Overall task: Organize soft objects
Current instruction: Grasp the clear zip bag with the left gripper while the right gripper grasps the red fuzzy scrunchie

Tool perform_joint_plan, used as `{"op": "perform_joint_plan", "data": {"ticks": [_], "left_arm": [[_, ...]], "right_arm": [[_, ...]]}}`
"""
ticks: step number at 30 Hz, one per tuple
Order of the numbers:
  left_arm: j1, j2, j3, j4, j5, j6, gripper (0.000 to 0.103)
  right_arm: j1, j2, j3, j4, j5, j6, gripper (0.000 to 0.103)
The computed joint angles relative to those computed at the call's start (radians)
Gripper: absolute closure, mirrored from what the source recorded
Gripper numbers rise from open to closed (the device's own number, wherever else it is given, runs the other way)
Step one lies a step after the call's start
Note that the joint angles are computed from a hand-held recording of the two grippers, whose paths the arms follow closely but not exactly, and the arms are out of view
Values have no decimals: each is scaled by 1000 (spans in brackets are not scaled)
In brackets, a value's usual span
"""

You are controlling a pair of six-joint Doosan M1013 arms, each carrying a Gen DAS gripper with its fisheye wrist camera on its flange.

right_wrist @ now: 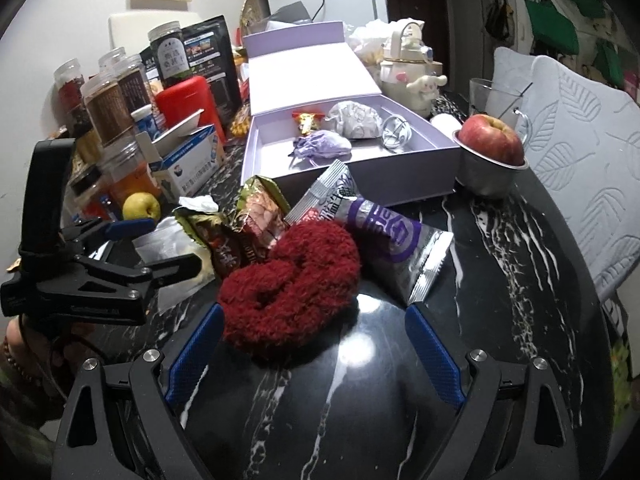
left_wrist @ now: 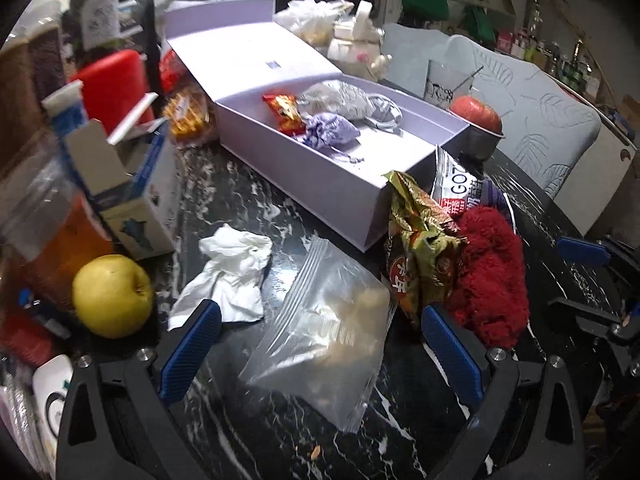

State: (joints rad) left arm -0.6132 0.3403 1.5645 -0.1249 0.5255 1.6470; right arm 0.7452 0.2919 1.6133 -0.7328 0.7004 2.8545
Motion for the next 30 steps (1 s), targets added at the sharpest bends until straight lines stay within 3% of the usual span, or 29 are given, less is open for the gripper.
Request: {"op": "perform_joint_plan", "data": {"ticks": [5, 7, 9, 12, 18, 25, 30], "left_arm": [[8, 21, -18, -63, 31, 83, 17], [11, 26, -23, -88, 50, 110, 30], [13, 34, -30, -101, 75, 125, 36], [13, 29, -22, -122, 66, 156, 56], [15, 23, -20, -149, 85, 152, 57], [7, -13, 19, -139, 53, 130, 57], [-2, -17, 32, -132, 52, 122, 61]], "right_arm": [[-18, 14, -18, 69, -15, -66, 10], [-25, 19, -24, 100, -27, -91, 10], [-34, 27, -32, 139, -39, -124, 10], [-46, 39, -47, 188, -54, -171, 10], [-54, 48, -49, 221, -100, -202, 11], [-51, 30, -11, 187, -137, -145, 53], [-40, 11, 9, 170, -140, -123, 64]]}}
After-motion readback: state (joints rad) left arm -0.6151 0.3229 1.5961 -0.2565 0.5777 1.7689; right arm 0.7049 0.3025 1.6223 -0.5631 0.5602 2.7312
